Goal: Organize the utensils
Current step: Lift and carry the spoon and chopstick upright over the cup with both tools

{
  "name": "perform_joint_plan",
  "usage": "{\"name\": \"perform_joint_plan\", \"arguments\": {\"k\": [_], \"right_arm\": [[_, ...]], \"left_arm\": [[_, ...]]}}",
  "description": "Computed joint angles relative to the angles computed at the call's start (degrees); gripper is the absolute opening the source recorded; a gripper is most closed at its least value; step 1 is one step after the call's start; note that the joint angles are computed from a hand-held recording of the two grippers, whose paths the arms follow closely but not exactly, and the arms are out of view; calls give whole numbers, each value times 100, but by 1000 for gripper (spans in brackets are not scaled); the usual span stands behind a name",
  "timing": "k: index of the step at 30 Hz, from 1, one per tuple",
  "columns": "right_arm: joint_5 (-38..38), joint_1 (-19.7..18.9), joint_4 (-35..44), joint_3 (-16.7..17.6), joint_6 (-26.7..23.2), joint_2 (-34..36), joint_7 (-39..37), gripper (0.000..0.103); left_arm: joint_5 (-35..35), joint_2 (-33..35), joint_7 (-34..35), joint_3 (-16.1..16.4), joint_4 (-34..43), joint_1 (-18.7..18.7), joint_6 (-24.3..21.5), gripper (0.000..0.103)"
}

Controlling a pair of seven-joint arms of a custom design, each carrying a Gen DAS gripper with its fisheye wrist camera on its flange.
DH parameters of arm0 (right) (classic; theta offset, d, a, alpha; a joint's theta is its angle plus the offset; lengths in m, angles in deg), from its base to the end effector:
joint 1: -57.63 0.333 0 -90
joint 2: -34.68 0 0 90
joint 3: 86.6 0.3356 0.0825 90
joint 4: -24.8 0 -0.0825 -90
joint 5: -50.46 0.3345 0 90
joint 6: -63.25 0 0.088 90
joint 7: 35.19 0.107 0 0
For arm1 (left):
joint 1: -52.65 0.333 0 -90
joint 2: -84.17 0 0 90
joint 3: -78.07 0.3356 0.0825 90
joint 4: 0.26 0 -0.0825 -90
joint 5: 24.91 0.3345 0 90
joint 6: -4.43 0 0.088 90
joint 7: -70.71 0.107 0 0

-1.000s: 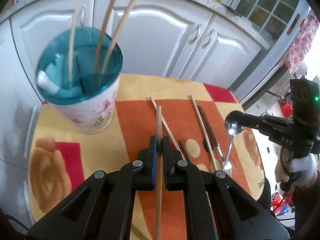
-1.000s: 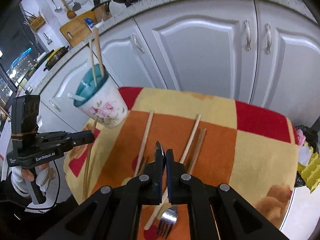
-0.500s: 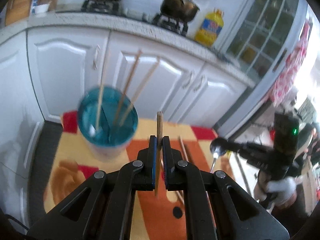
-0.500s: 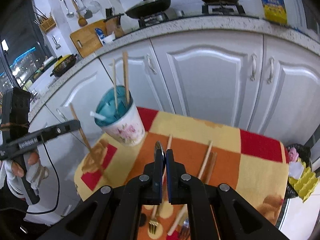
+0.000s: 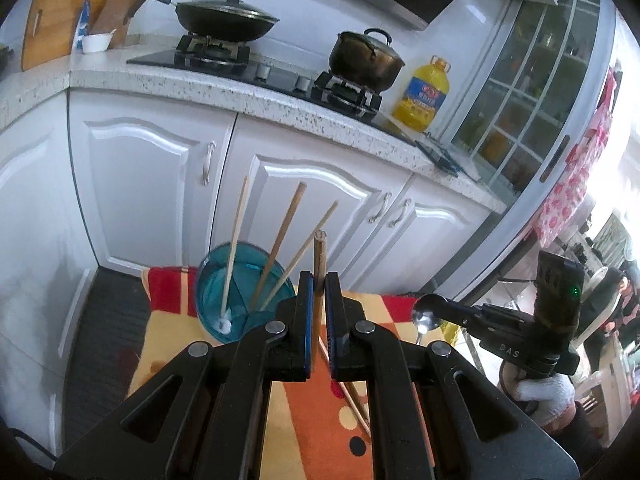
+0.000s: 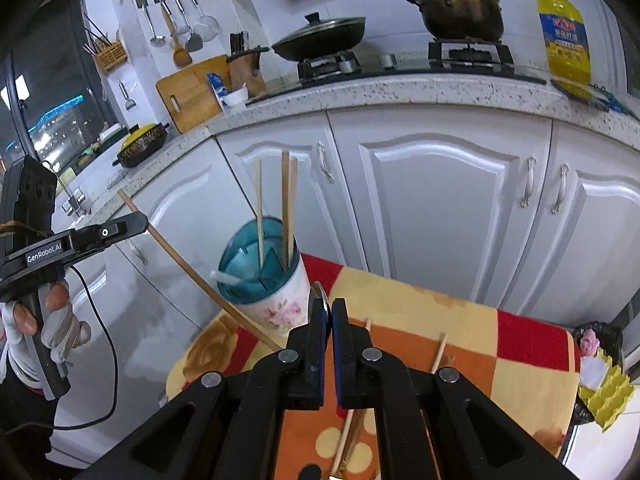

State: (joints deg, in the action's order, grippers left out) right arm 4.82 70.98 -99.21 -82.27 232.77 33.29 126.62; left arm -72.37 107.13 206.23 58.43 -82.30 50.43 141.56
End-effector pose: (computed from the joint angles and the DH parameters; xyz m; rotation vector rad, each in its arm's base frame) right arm 0.4883 0.2064 0.5337 -1.4574 1.8130 -0.5628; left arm 0.6449 -0.2124 0.5748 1.2315 -2.4634 1.4830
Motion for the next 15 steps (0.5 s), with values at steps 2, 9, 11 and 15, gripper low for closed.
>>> {"name": "perform_joint_plan", "arguments": {"k": [2, 9, 11, 15], "right_arm": [[-4, 12, 139, 2, -56, 41, -35, 3], [111, 102, 739, -110, -263, 297, -198, 3], [211, 145, 1009, -164, -326, 451, -319, 3], [224, 328, 1644, -328, -560, 841, -364, 3]], "left_arm": [[15, 31, -26, 12, 142, 22, -31, 4], [317, 245, -280, 81, 848, 46, 36, 4], [509, 334, -370, 114, 1052, 25, 131, 4], [1000, 533, -554, 161, 1298, -97, 470, 4]]}}
